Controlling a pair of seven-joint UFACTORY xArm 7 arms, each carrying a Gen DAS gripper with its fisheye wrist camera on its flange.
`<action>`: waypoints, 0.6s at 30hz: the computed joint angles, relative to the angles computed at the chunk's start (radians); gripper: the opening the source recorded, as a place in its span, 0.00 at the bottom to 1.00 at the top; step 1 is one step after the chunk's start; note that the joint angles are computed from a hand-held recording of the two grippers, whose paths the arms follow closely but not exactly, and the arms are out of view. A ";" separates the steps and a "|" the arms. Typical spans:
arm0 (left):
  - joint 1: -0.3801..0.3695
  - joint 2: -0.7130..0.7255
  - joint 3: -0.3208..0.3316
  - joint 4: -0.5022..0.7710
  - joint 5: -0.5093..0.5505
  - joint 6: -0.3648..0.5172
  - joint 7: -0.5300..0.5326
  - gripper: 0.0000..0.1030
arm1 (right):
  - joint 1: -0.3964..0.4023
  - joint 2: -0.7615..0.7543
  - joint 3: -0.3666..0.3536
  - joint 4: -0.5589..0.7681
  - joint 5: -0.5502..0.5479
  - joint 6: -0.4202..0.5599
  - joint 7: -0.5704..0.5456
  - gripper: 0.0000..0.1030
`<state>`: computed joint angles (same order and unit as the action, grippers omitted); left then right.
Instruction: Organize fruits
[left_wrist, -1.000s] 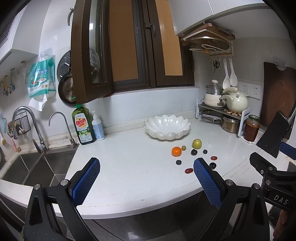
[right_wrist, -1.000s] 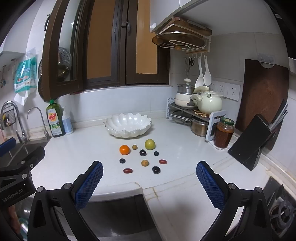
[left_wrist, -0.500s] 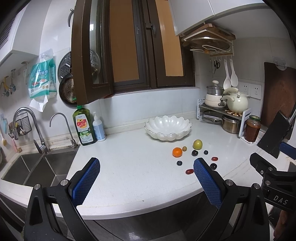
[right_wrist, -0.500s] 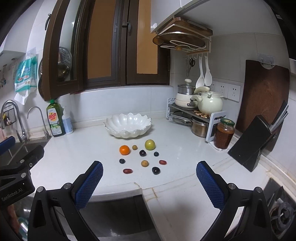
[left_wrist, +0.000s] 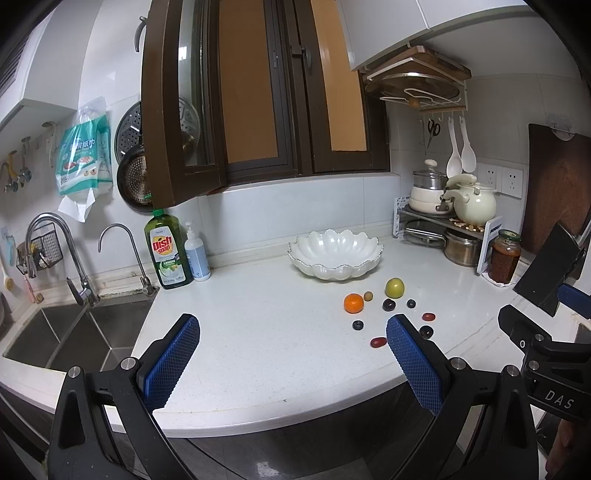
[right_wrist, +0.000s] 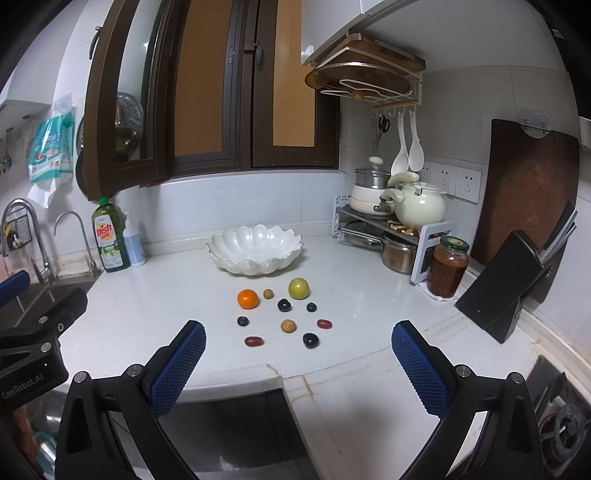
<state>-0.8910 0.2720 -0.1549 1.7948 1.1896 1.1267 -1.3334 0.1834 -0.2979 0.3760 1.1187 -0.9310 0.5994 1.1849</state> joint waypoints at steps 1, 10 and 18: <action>0.001 0.001 0.000 0.002 -0.002 0.001 0.001 1.00 | 0.000 0.001 0.000 0.002 0.001 0.001 -0.001 0.99; 0.014 0.062 0.020 0.069 -0.080 -0.035 0.056 1.00 | 0.015 0.057 -0.032 0.032 0.037 0.016 -0.046 0.99; -0.013 0.159 0.080 0.158 -0.152 -0.067 0.101 1.00 | 0.028 0.108 -0.091 0.025 0.068 -0.026 -0.085 0.99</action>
<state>-0.9035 0.4310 -0.0744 1.9529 1.0373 1.0599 -1.2319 0.2117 -0.1895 0.2852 1.1442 -0.8635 0.5732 1.0998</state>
